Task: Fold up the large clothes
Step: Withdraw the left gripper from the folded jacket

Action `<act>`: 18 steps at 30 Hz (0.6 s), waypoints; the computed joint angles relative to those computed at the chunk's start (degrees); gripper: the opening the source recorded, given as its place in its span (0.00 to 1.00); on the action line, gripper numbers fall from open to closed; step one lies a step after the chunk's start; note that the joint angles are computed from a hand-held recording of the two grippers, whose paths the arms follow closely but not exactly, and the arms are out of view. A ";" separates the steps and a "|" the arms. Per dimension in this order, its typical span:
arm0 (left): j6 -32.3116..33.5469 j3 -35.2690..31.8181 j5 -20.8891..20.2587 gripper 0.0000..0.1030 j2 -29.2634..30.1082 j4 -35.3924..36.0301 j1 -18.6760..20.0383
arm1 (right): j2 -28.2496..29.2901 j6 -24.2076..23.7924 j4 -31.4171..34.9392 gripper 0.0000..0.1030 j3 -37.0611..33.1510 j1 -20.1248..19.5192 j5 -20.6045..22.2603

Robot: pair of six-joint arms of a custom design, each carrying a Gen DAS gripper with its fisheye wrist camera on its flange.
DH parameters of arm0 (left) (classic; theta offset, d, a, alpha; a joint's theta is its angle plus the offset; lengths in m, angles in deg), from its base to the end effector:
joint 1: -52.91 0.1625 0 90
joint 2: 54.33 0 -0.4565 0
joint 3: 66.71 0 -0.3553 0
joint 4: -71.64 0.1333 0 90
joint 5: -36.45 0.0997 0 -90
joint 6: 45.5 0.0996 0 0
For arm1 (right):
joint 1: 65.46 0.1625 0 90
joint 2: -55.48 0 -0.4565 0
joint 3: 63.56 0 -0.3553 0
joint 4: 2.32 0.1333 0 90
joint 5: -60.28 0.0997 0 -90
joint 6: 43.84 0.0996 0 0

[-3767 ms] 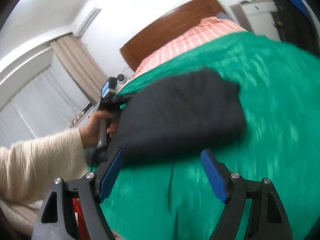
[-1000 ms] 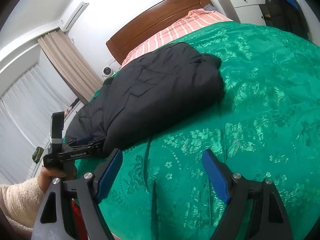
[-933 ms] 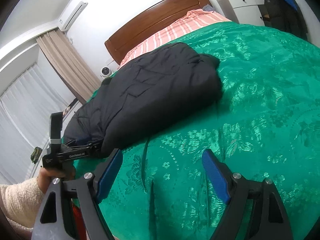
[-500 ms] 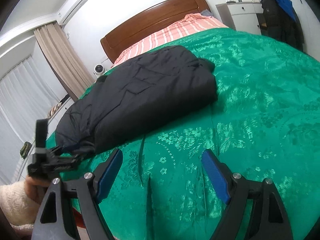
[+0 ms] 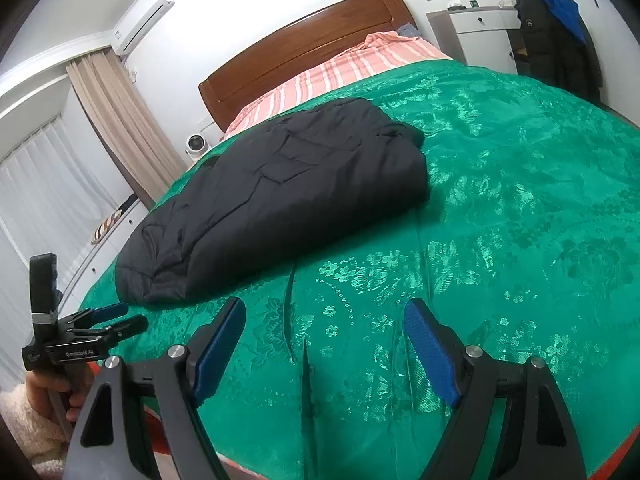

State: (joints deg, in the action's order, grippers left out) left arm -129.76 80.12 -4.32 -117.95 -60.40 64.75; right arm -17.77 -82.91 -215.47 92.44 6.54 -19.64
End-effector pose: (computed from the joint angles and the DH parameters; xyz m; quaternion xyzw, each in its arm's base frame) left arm -0.2284 -0.2611 0.1041 0.1010 0.8577 -0.3365 0.3755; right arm 0.0457 -0.3470 0.2371 0.2008 -0.9136 0.3416 0.0919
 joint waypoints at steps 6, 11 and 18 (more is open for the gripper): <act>-3.20 -0.71 0.95 0.95 -1.25 5.87 -0.43 | -0.22 1.02 -0.20 0.79 0.07 -0.30 0.02; -3.91 -0.74 1.12 0.95 -1.63 7.31 -0.82 | 0.03 1.47 -0.23 0.79 -0.15 -0.22 -0.60; -3.64 -1.06 2.37 0.95 -1.10 6.13 0.22 | 0.57 0.60 -1.28 0.79 0.41 -0.48 -1.34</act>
State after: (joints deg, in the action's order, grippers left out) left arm -133.40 79.06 -1.95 -119.05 -54.27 64.97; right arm -17.20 -82.30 -216.75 92.84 6.06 -20.98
